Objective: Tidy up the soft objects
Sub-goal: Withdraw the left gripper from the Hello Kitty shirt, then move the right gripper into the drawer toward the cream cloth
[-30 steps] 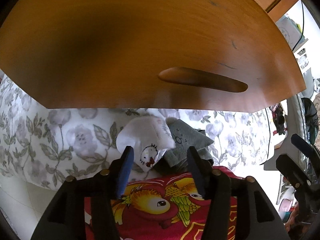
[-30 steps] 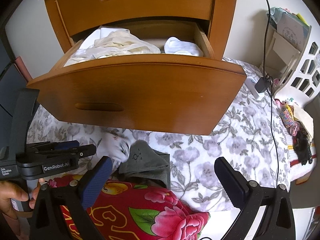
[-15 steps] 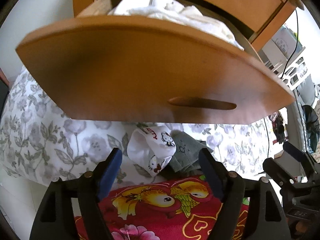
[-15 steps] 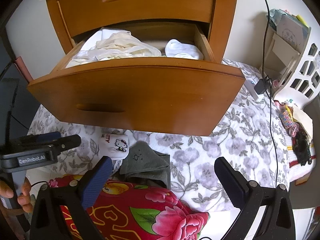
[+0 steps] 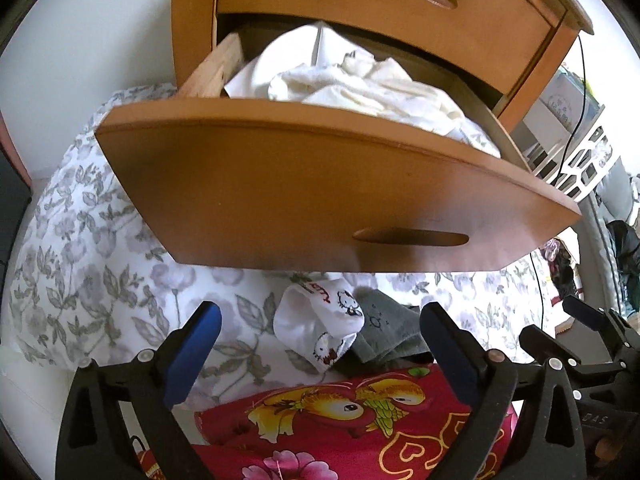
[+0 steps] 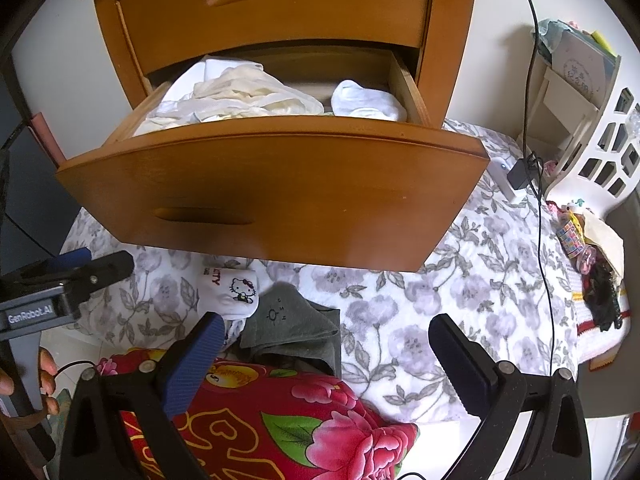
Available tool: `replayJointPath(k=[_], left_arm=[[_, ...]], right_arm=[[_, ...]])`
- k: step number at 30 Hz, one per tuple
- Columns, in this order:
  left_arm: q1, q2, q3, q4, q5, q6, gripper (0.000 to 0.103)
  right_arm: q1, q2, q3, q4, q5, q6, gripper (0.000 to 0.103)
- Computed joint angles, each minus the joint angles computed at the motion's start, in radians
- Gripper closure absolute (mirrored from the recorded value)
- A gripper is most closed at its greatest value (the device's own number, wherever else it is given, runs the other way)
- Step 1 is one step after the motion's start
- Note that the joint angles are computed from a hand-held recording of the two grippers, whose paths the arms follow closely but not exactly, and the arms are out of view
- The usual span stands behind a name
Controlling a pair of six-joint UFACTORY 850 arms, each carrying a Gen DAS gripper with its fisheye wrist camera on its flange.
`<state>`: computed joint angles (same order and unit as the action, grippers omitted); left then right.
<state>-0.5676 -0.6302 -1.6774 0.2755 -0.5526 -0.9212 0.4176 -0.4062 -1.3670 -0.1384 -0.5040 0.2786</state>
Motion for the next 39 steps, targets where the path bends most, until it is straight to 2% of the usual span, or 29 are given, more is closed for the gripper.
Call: replayJointPath(k=[7, 12, 21, 27, 39], left_arm=[[-0.010, 0.011, 0.015, 0.094, 0.026, -0.055, 0.003], [-0.015, 0.033, 0.045, 0.182, 0.074, -0.133, 0.003], [-0.011, 0.085, 0.101, 0.331, 0.175, -0.266, 0.003], [-0.016, 0.094, 0.107, 0.455, 0.128, -0.384, 0.003], [-0.005, 0.126, 0.150, 0.566, 0.172, -0.503, 0.003]], right_arm=[[0.004, -0.006, -0.005, -0.004, -0.006, 0.001, 0.000], [0.002, -0.005, -0.009, -0.039, -0.005, 0.035, 0.000], [-0.001, 0.035, -0.034, -0.087, 0.061, 0.036, 0.000], [-0.002, 0.033, -0.091, -0.116, 0.098, 0.011, 0.000], [-0.001, -0.019, -0.224, -0.079, 0.112, -0.105, 0.000]])
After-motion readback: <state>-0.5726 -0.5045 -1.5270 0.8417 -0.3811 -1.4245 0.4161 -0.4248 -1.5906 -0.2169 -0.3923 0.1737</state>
